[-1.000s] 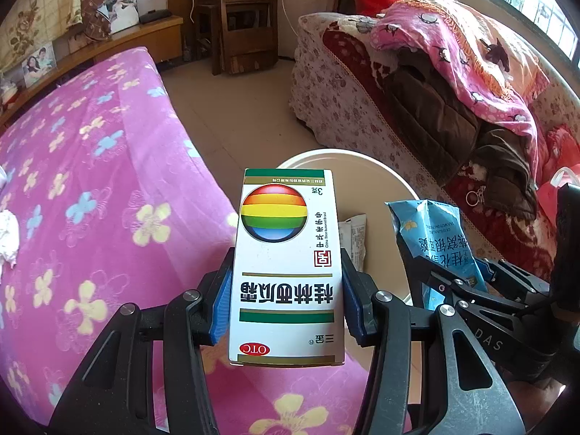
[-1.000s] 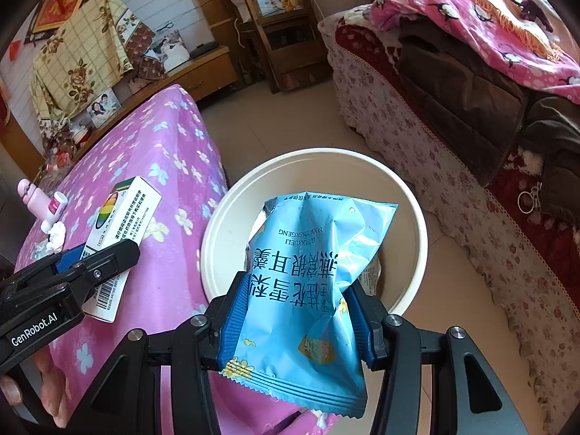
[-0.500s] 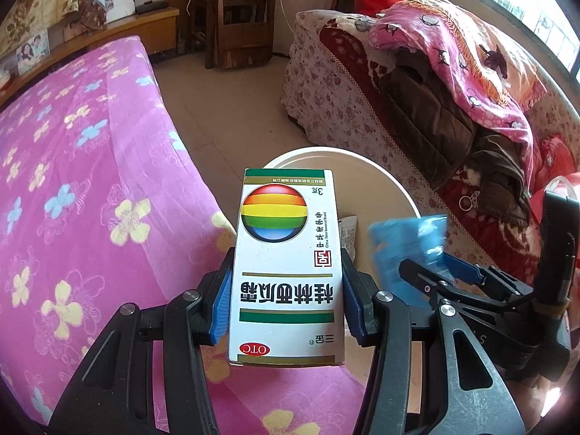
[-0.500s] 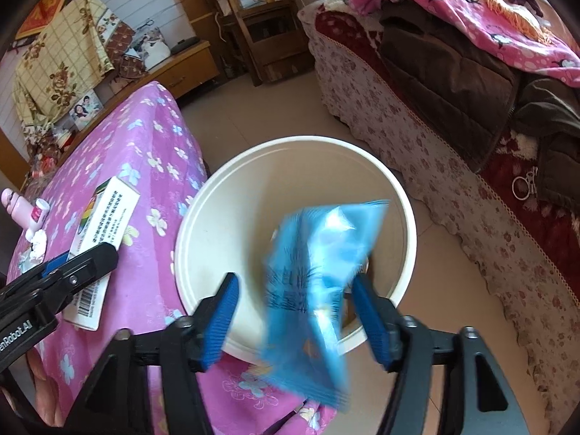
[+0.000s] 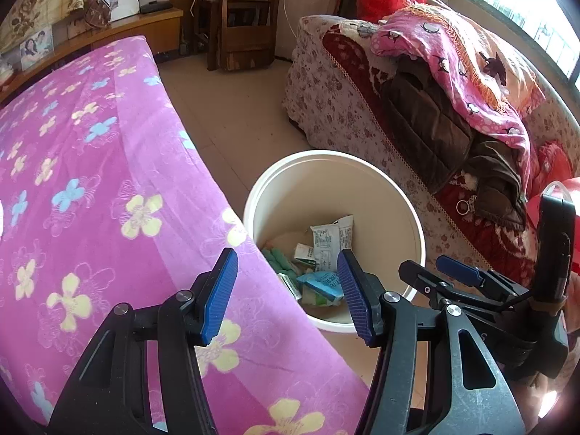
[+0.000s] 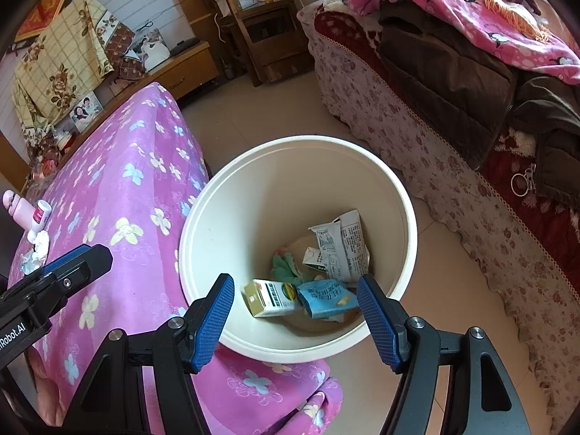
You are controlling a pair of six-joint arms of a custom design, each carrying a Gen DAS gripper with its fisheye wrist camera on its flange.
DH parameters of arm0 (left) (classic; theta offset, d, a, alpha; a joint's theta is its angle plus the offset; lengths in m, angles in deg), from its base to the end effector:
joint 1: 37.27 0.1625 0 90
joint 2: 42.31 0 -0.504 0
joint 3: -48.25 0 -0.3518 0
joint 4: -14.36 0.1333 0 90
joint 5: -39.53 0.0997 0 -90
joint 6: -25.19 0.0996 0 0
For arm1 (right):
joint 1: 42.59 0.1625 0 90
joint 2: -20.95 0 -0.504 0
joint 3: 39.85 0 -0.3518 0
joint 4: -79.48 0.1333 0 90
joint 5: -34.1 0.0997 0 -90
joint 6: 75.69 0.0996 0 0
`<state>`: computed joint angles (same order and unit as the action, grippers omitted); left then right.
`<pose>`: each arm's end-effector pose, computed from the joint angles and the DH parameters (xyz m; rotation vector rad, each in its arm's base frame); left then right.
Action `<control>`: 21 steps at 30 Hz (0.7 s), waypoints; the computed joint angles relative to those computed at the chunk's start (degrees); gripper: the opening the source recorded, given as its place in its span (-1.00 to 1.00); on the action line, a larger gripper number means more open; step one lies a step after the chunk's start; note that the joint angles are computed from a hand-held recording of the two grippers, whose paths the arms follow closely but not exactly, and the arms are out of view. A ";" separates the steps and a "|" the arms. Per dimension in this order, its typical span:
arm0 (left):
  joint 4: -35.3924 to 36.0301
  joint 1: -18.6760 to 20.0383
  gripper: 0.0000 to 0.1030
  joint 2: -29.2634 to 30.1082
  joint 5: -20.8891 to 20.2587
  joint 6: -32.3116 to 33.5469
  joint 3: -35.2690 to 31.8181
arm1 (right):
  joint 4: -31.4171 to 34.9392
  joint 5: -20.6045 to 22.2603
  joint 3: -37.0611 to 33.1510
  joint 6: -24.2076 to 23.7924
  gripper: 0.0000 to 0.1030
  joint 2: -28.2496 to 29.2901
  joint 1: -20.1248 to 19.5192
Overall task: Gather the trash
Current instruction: 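Move both open tools back over the table toward the remaining trash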
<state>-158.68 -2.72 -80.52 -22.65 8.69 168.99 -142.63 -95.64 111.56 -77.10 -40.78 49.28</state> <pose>-0.3446 -0.4556 0.0382 0.9057 2.5702 -0.4063 0.0815 -0.3635 0.2653 -0.2578 -2.3178 0.8998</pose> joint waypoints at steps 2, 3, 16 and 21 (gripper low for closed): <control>0.04 -0.16 0.08 -0.50 0.74 -0.16 0.44 | 0.35 -0.10 -0.13 0.31 0.32 0.11 0.49; -0.04 -0.22 0.08 -0.87 1.03 -0.30 0.82 | 0.47 -0.21 -0.17 0.56 0.32 0.29 0.89; -0.10 -0.21 0.08 -6.97 8.03 -2.24 6.41 | 3.51 -2.69 -3.14 2.27 0.32 3.33 9.73; 0.10 0.18 0.08 -9.98 10.36 -3.31 8.59 | 5.10 -2.93 -4.75 2.97 0.32 5.20 12.42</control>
